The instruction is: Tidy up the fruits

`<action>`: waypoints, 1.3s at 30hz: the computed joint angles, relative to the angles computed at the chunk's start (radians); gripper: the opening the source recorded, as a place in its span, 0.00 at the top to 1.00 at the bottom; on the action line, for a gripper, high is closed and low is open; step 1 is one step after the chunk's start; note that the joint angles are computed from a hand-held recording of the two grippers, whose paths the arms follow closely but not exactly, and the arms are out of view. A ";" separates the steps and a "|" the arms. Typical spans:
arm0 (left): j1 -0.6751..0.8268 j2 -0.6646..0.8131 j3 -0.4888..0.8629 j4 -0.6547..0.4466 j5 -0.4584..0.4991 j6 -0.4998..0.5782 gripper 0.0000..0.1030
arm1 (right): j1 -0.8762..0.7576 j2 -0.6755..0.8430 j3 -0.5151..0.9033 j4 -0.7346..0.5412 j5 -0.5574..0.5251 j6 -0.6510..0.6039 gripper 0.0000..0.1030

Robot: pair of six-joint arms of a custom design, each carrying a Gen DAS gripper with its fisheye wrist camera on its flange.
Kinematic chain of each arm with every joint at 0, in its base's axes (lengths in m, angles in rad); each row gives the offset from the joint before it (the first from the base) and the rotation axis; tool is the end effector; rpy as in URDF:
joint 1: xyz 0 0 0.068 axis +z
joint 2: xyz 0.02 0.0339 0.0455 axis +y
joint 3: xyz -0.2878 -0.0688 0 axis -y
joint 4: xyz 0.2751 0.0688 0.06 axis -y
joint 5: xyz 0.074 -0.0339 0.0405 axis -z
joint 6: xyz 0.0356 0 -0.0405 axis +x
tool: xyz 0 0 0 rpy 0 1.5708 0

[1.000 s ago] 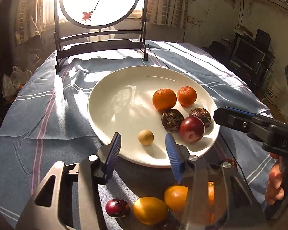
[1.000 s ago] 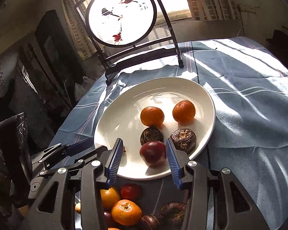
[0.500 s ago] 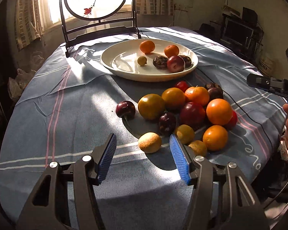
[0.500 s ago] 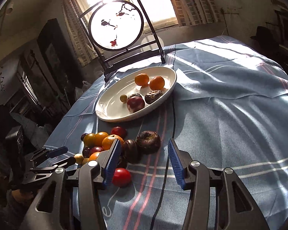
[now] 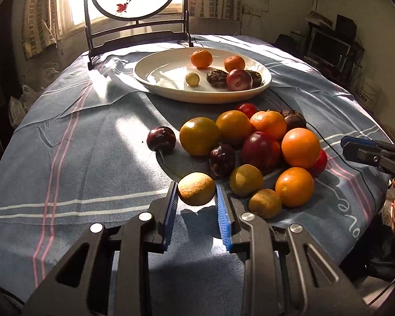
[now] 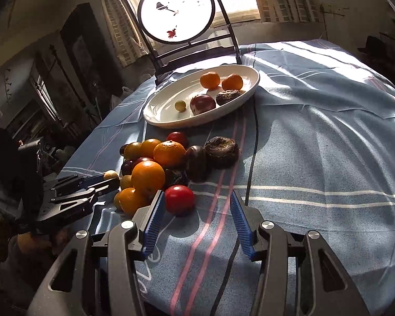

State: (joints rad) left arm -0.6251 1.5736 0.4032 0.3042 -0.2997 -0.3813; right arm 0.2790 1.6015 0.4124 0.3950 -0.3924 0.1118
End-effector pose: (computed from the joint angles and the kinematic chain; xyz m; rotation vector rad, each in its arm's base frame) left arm 0.2115 -0.1397 0.0891 0.1586 2.3835 -0.1074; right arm 0.2480 0.0852 0.0920 -0.3908 2.3507 0.6518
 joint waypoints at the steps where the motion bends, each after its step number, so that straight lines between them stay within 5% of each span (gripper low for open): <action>1: -0.003 -0.017 -0.011 0.000 -0.005 -0.007 0.73 | 0.018 0.014 0.009 -0.005 0.004 -0.003 0.51; 7: 0.003 -0.113 -0.061 -0.028 -0.012 -0.038 0.73 | 0.144 0.079 0.054 0.001 0.113 -0.016 0.54; 11: 0.016 -0.143 -0.084 -0.023 -0.005 -0.049 0.73 | 0.180 0.119 0.081 0.011 0.160 -0.005 0.69; 39: -0.017 -0.203 -0.097 -0.041 -0.033 -0.070 0.73 | 0.042 -0.039 -0.020 0.054 0.015 0.032 0.69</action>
State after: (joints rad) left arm -0.6418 1.3709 0.3061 0.2635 -0.3329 -0.4508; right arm 0.3214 1.5623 0.3925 0.4486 -0.3770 0.1439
